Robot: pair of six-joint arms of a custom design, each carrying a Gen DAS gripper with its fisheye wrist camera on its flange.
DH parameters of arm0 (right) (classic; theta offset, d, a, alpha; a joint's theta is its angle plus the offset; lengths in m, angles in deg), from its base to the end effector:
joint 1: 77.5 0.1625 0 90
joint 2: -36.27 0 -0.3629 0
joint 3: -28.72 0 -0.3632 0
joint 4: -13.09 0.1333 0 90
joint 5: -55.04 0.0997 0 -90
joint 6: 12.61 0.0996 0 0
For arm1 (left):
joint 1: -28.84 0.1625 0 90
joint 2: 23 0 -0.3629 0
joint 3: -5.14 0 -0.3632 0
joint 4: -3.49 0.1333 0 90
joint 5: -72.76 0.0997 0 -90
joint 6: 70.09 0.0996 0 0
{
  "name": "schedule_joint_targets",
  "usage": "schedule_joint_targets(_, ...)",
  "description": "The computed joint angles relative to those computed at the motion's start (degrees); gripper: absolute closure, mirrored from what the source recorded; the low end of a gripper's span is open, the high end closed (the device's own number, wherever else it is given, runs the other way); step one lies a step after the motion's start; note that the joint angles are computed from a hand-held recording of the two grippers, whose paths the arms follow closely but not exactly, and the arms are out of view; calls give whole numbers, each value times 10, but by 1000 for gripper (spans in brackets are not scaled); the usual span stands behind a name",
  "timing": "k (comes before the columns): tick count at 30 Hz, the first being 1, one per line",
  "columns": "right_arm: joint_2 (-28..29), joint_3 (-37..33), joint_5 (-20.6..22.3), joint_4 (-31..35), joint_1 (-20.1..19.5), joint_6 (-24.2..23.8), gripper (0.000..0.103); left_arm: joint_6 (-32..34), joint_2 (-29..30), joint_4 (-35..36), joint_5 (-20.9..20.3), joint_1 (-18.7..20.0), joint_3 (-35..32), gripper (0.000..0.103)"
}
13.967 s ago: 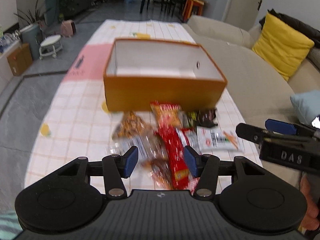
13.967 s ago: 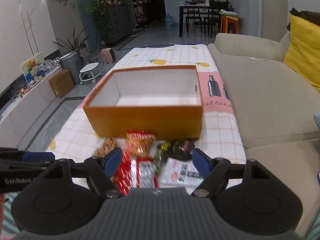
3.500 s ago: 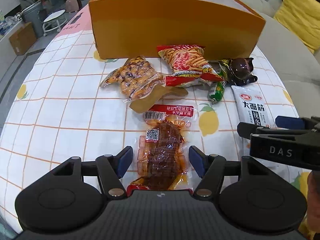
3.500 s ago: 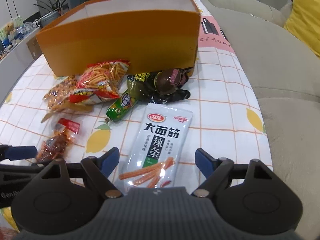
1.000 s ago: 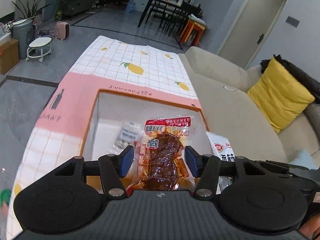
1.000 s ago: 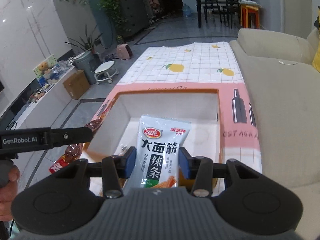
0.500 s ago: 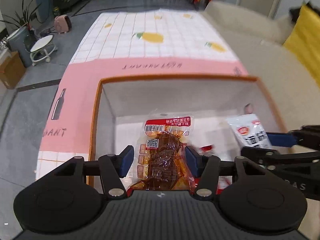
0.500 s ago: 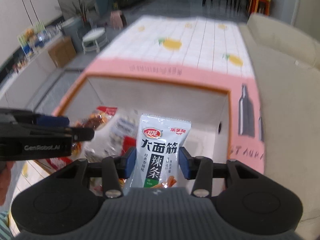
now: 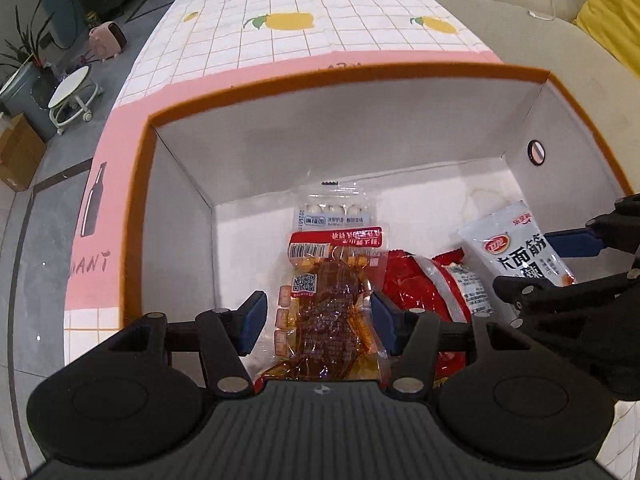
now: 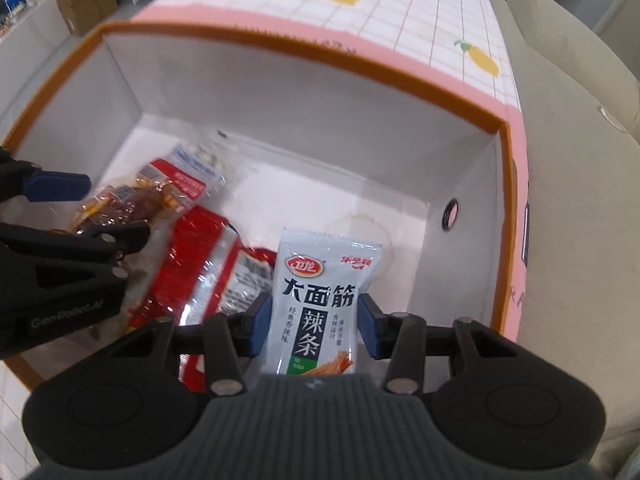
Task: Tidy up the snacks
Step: 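Carry both packs into the orange box and open both tools, then withdraw both tools from the box back toward the remaining snacks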
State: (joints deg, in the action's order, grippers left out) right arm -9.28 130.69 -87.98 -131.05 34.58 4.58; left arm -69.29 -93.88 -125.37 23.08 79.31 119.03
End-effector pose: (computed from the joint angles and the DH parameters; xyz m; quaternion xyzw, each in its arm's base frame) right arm 0.2574 -0.4916 0.0551 0.0470 -0.8935 0.1332 0.4263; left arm -0.1520 -0.4948 0.1747 0.3351 0.8763 -0.0821 0.3362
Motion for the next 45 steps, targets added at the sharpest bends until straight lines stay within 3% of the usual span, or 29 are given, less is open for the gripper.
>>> schedule_joint_targets(8, -4, 0, 9, 33, -5, 35, 57, 1, 5, 2, 12, -3, 6, 34)
schedule_joint_targets(14, -7, 5, 17, 23, -3, 25, 53, 18, 1, 11, 7, -6, 8, 27)
schedule_joint_targets(19, -13, 6, 23, 19, 5, 19, 46, 13, -16, 14, 8, -12, 12, 22)
schedule_joint_targets(26, -31, 14, 2, 21, 32, 41, 46, 9, -59, 14, 5, -28, 23, 22)
schedule_joint_targets(29, -46, 26, -4, 8, 49, 49, 46, 0, -88, 11, 1, -42, 35, 22)
schedule_joint_targets(35, -82, 69, -19, -43, 94, 74, 44, 9, -170, -26, 39, -109, 93, 22)
schedule_joint_targets(45, -115, 179, -81, -172, 196, 147, 40, -106, -362, 41, 56, -214, 180, 22)
